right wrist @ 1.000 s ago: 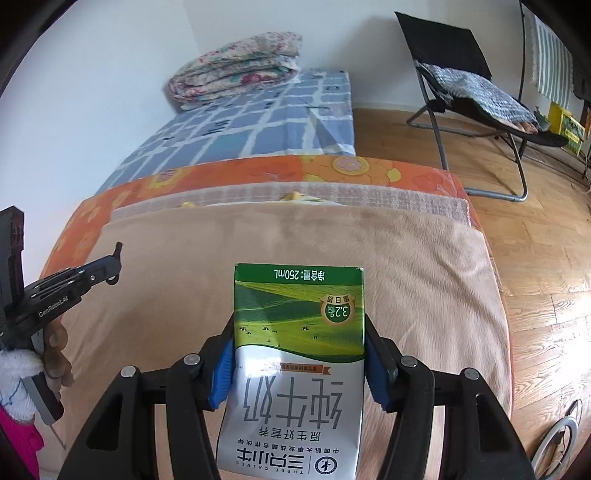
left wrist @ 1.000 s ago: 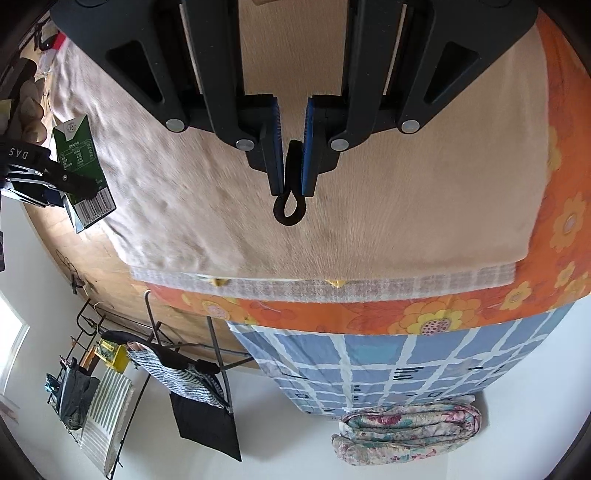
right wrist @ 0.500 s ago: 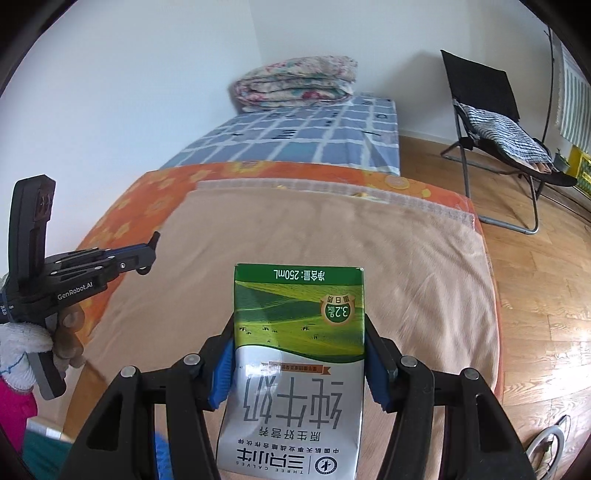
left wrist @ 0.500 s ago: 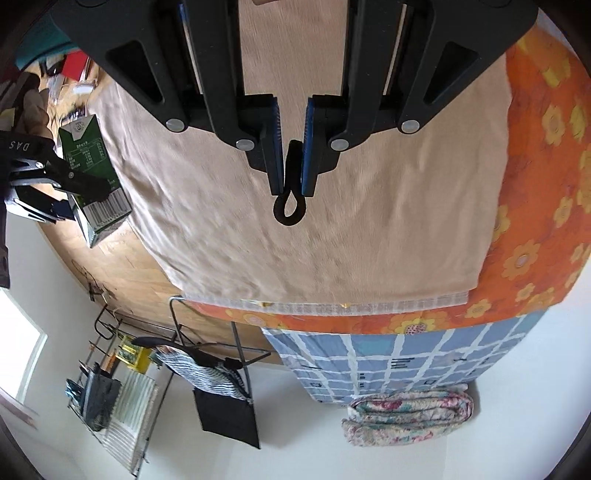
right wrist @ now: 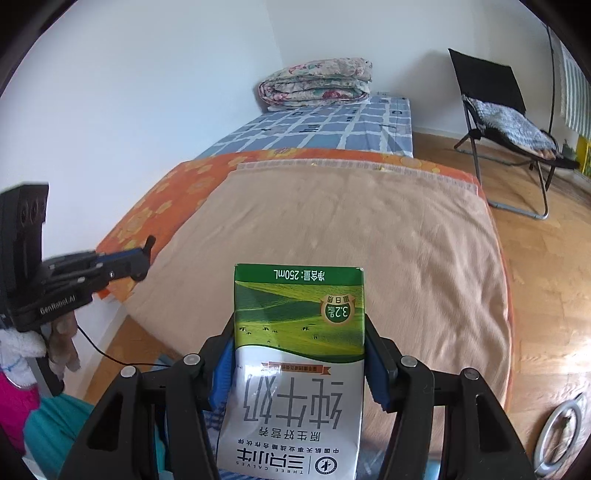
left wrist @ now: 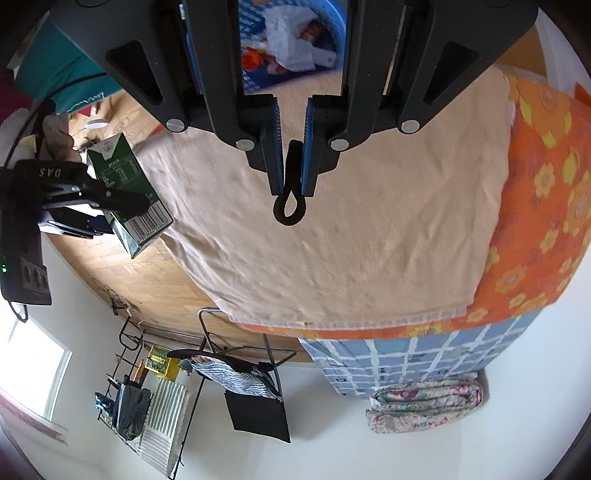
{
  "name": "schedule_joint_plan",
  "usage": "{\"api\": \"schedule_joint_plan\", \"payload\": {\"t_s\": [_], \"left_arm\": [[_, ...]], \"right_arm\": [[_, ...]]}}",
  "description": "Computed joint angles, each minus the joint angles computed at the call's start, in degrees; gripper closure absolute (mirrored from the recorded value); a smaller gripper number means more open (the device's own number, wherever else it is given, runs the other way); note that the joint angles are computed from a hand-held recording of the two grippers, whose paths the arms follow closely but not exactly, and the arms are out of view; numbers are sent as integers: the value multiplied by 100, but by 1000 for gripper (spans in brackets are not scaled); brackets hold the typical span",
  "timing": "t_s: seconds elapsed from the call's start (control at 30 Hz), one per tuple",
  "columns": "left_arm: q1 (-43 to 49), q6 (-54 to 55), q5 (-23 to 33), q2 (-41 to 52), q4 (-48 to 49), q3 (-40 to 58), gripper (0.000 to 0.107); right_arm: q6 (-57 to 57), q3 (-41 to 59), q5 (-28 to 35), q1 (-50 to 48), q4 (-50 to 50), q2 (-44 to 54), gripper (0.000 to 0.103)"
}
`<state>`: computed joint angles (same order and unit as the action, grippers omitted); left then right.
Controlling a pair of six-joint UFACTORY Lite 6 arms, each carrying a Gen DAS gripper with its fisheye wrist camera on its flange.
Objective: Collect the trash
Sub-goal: 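Lift the carton and hair tie and carry both down over the blue basket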
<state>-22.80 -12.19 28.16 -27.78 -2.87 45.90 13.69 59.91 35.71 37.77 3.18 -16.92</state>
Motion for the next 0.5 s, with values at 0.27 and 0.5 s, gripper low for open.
{"api": "schedule_joint_plan", "payload": {"t_s": [0.27, 0.5], "left_arm": [[-620, -996, 186, -1043, 468, -1191, 99], [-1330, -1897, 234, -1596, 799, -2090, 99]], "right_arm": [[839, -991, -16, 753, -580, -781, 42], [1371, -1545, -89, 1402, -755, -922, 42]]}}
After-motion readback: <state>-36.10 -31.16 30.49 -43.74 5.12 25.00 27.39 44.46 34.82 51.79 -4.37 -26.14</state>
